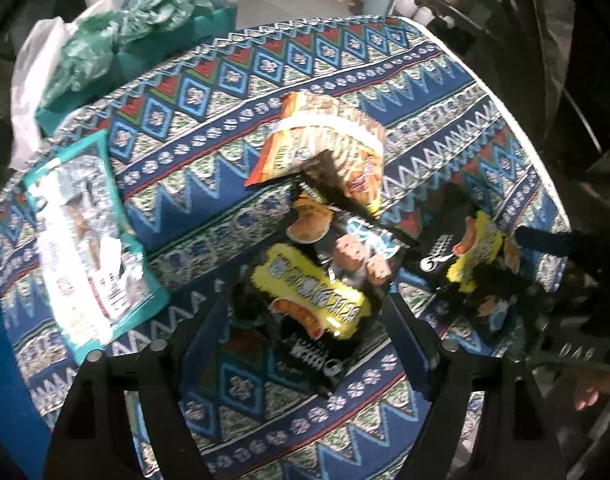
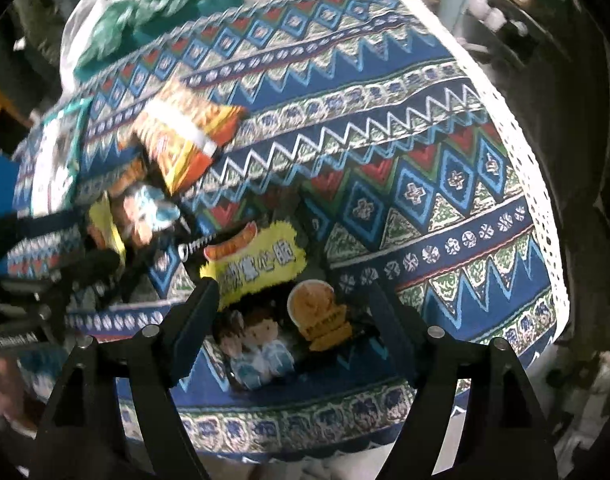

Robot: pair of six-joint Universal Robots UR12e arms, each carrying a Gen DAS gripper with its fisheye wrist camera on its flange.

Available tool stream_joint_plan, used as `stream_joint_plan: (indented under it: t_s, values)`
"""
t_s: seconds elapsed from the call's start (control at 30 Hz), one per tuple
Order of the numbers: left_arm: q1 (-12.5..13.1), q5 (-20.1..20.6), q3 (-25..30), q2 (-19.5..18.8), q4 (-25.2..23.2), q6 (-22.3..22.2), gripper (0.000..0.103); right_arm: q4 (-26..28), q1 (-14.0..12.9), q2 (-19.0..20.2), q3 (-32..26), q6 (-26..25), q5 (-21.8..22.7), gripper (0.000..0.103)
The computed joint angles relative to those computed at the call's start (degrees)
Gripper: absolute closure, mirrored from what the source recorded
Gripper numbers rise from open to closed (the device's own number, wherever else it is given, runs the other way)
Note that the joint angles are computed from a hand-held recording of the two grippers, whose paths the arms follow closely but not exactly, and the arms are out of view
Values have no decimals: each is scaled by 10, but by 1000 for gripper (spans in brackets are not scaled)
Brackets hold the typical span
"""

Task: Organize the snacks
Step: 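Grasp a black noodle-snack bag with the left tool while the right tool grasps another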

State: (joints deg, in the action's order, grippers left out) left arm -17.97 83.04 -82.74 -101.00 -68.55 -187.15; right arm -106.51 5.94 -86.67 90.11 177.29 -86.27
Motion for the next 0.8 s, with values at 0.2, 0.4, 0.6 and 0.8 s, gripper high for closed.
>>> stream_joint_plan:
  t_s: [0.2, 0.4, 0.6, 0.8]
  values:
    - [-7, 15, 17, -16, -15, 30, 15, 12, 9, 10, -8, -61, -3, 26]
    - [-14, 32, 29, -30, -22, 47, 12, 10, 20, 28, -14, -82, -6, 26]
    - [-12, 16, 41, -44, -31, 41, 12, -11, 29, 33, -9, -85, -21, 25]
    - [-12, 10, 53, -62, -37, 49, 7, -27, 34, 24, 7, -76, -23, 29]
